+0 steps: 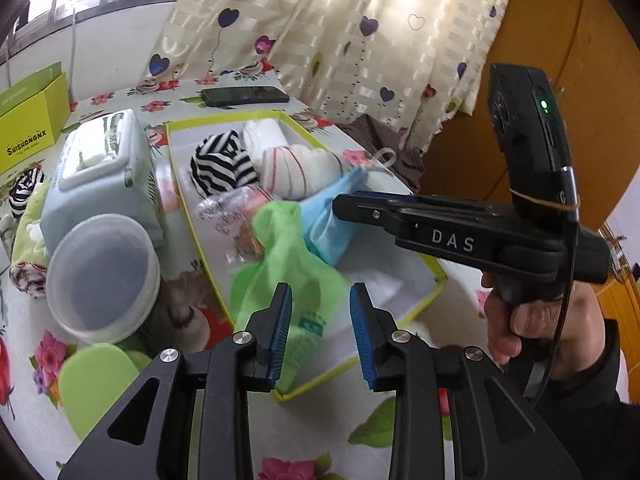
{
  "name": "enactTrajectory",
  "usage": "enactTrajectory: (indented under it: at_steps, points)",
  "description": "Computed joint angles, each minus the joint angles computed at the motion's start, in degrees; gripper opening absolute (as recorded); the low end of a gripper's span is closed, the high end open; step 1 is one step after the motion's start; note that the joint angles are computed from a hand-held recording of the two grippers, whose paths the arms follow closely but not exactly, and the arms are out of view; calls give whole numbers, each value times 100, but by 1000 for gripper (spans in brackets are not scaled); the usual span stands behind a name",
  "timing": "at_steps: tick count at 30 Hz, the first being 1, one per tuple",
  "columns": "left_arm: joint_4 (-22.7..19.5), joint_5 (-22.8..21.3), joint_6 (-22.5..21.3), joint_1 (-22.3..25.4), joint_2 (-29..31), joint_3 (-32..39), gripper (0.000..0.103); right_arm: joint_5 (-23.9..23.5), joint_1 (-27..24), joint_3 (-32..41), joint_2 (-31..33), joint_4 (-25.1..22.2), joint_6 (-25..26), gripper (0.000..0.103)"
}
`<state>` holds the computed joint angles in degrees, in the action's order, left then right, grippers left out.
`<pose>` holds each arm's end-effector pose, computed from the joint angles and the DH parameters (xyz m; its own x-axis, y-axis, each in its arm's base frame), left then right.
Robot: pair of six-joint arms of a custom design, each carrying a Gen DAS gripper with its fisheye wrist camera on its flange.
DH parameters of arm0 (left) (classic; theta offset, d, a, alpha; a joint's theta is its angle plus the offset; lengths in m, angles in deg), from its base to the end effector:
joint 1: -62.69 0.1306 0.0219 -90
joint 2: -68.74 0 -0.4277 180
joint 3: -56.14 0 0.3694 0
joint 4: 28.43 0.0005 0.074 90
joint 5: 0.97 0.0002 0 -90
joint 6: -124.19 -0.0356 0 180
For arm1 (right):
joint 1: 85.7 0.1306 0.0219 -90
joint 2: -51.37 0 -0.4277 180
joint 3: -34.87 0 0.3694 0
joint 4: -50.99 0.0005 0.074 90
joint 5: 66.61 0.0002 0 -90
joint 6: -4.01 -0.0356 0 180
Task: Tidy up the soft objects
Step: 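Open both grippers to drop the towel and mask into the box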
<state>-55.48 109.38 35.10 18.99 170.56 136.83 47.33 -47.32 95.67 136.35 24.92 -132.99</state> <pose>0.3710 -0.3724 0.3359 -0.5517 0.5066 -0.6626 0.8067 0.5258 -0.2697 0.3146 0.2301 0.3233 -0.6773 0.3163 -0.6643 0.1925 0.9476 0.2549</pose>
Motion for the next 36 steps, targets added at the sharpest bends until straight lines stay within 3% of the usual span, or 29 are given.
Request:
enactTrajectory:
  at_steps: [6, 17, 23, 36]
  points:
    - [-115, -64, -81, -65, 50, -10, 31, -139, 16, 66, 114, -407, -117, 18]
    - [-151, -142, -36, -128, 135, 23, 31, -500, -428, 325, 450, -192, 325, 19]
    - [-112, -42, 14, -92, 67, -36, 31, -317, -82, 172, 227, -300, 145, 36]
    - [223, -47, 147, 19, -528, -349, 31, 501, 833, -128, -369, -509, -780, 36]
